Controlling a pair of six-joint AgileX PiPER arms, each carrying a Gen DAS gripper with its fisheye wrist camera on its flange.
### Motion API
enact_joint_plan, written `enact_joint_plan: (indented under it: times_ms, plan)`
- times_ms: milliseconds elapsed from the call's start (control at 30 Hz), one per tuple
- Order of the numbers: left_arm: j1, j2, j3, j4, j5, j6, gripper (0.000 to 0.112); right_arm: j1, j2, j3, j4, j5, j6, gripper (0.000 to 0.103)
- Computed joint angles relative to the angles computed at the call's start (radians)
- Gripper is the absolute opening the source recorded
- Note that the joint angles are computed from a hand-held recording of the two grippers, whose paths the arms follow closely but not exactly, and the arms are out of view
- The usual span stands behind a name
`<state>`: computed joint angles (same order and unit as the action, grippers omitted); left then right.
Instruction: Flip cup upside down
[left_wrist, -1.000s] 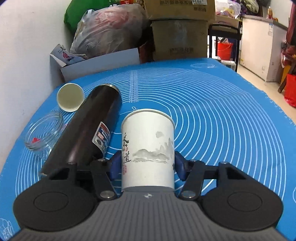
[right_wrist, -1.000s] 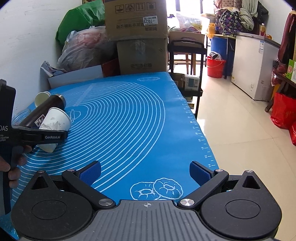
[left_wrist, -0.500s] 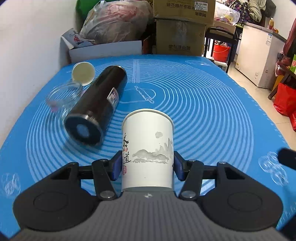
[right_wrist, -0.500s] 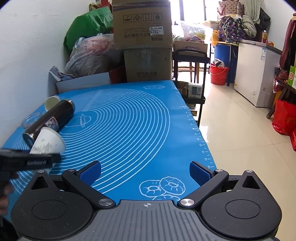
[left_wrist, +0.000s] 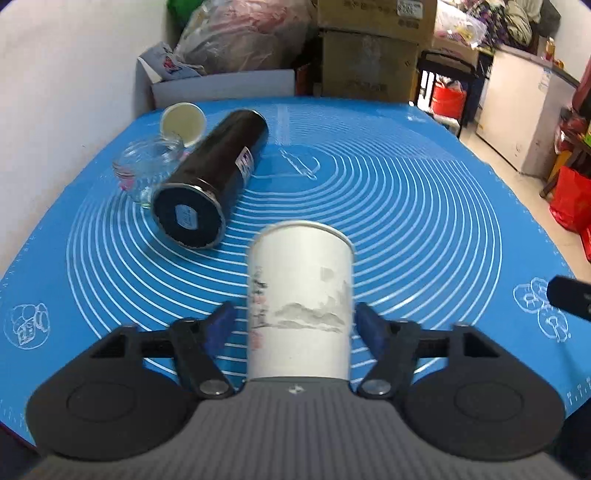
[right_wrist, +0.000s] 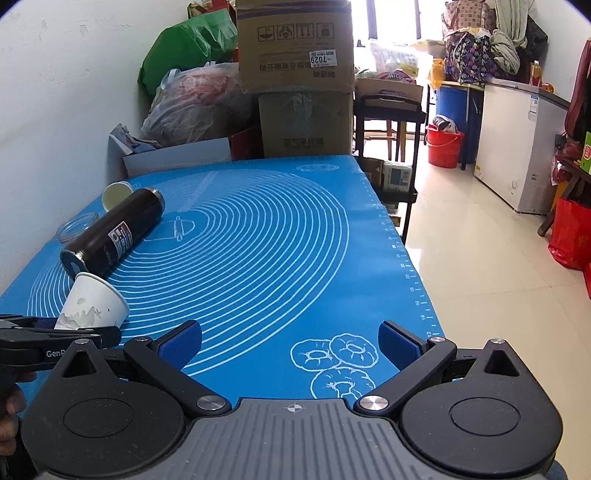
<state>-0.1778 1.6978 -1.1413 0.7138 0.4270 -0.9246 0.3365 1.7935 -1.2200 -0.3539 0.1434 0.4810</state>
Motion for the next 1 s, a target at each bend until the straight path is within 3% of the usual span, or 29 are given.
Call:
enact_joint_plan:
  times_ms: [67,267,433,600,767,833,933,1000]
  plan:
    - [-0.004,-0.012,0.012,0.051,-0.003,-0.051,0.085,0.000,0.003,-0.003,0.012,0.002,-0.015,0.103]
    - [-0.010,-0.063,0.046,0.125,-0.018,-0.121,0.086,0.000,0.009,-0.013,0.063,0.014,-0.069,0.103]
    - [-0.027,-0.131,0.092,0.232,-0.030,-0.216,0.089,0.009,0.012,-0.024,0.000,0.028,-0.020,0.103]
    - [-0.024,-0.192,0.118,0.232,-0.023,-0.204,0.092,0.017,0.009,-0.028,-0.006,0.041,-0.034,0.103]
    - [0.005,-0.250,0.161,0.251,0.018,-0.227,0.094,0.058,0.029,-0.111,-0.029,0.136,-0.155,0.103]
    - [0.032,-0.268,0.184,0.268,0.023,-0.234,0.095,0.107,0.054,-0.187,-0.134,0.209,-0.200,0.103]
    - [0.082,-0.292,0.226,0.288,0.022,-0.245,0.095,0.202,0.106,-0.292,-0.412,0.311,-0.222,0.103]
    - [0.125,-0.309,0.260,0.286,0.003,-0.242,0.095,0.267,0.148,-0.368,-0.504,0.376,-0.378,0.103]
